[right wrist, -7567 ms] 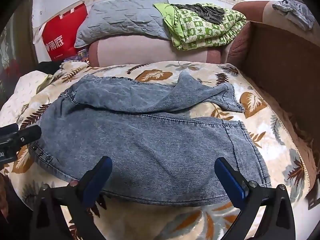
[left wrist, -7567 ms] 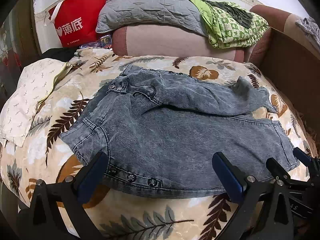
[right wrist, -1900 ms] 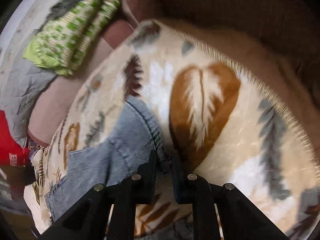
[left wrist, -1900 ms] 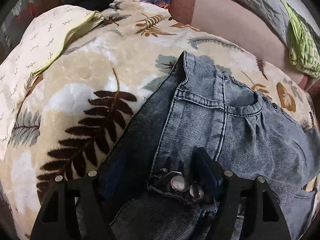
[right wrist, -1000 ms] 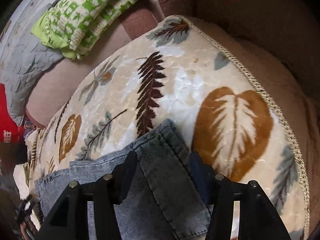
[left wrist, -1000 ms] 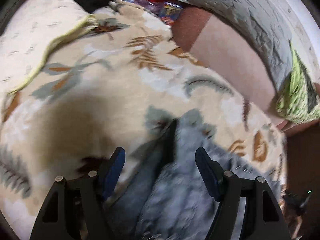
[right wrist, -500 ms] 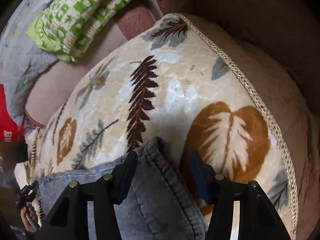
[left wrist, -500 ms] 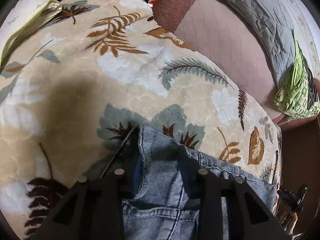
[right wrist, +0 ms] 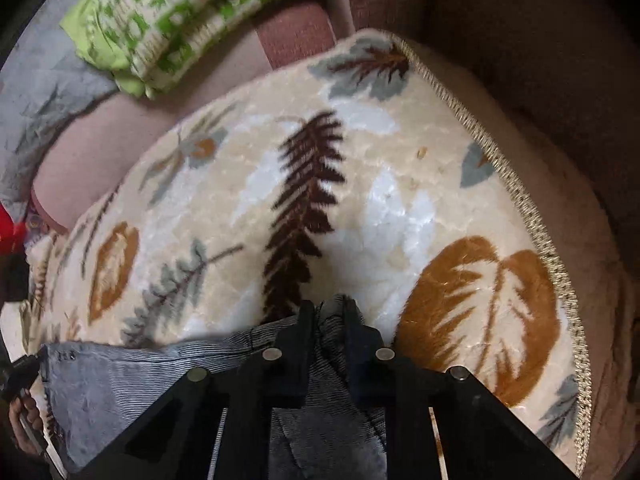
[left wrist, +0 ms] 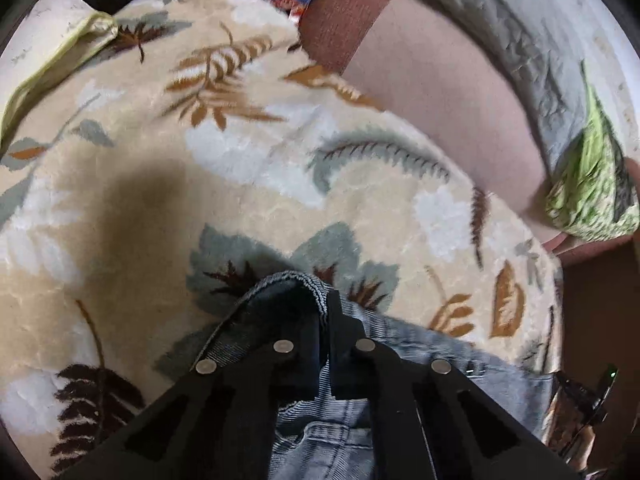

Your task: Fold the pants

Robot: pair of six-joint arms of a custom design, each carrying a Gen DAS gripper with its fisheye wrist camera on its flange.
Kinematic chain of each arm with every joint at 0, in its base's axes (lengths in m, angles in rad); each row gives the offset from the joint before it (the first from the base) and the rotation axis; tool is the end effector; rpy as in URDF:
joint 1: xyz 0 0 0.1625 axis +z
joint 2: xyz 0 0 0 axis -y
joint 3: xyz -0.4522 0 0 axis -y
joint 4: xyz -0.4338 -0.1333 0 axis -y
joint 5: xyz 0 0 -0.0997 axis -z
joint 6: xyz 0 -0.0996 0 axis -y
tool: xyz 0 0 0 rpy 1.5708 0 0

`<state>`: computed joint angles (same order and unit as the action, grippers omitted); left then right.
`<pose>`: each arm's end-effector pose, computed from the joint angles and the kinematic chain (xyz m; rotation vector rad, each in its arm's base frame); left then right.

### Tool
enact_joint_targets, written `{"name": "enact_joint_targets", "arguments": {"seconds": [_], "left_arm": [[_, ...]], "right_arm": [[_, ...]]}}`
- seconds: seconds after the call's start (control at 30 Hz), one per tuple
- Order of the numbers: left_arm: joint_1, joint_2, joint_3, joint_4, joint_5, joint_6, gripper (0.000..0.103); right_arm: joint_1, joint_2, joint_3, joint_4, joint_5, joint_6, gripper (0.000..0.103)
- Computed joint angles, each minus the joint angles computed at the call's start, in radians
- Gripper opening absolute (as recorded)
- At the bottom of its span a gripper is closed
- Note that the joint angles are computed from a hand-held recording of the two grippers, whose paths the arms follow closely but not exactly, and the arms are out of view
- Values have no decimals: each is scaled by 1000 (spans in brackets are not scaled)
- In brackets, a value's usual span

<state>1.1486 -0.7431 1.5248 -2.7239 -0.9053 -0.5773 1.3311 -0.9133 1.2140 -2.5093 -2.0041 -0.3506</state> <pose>-0.1346 -0.7751 0.1260 -0.3696 2.5783 -0.8590 -0.1069 -0.8228 0.3787 -0.0425 -2.4873 0.6249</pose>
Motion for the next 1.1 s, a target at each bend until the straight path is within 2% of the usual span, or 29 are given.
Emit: {"name": "enact_joint_targets", "arguments": {"seconds": [0.2,0.37,0.47,0.6,0.7,0.83,0.9,0.93,1.0,1.03,1.1], "left_arm": [[-33,-65,75,-137,-15,31,2],[-75,-153,182,-264,-33,68,2],[-100,-208,243,-294,-45,79,2],[-141,-281,327,-333,-45,83,2],[-204,-378,457,-393,-25,118,2],[-281,-520,671,-444,-7,102,3],[-315,-601,800,-460,-5,47,4],[-316,-634,844,-446,-28,22,4],[-323,-701,917,-370,-24,-57,6],[-325,-750,955,-285,-3,-116,6],[-338,-826,988,-156,64,-222,6]], "right_arm": [[11,-49,51,-77,45,1,15],[18,-106,109,-137,99,10,15],[26,-145,150,-160,126,11,15],[35,-240,252,-202,198,16,15],[28,-343,374,-243,268,-1,15],[-42,-526,602,-278,386,-51,15],[-94,-592,684,-227,421,-89,15],[-135,-629,726,-155,431,-124,18],[-191,-668,778,-65,407,-155,18],[-220,-684,801,-10,371,-164,18],[-265,-723,843,-7,361,-166,20]]}}
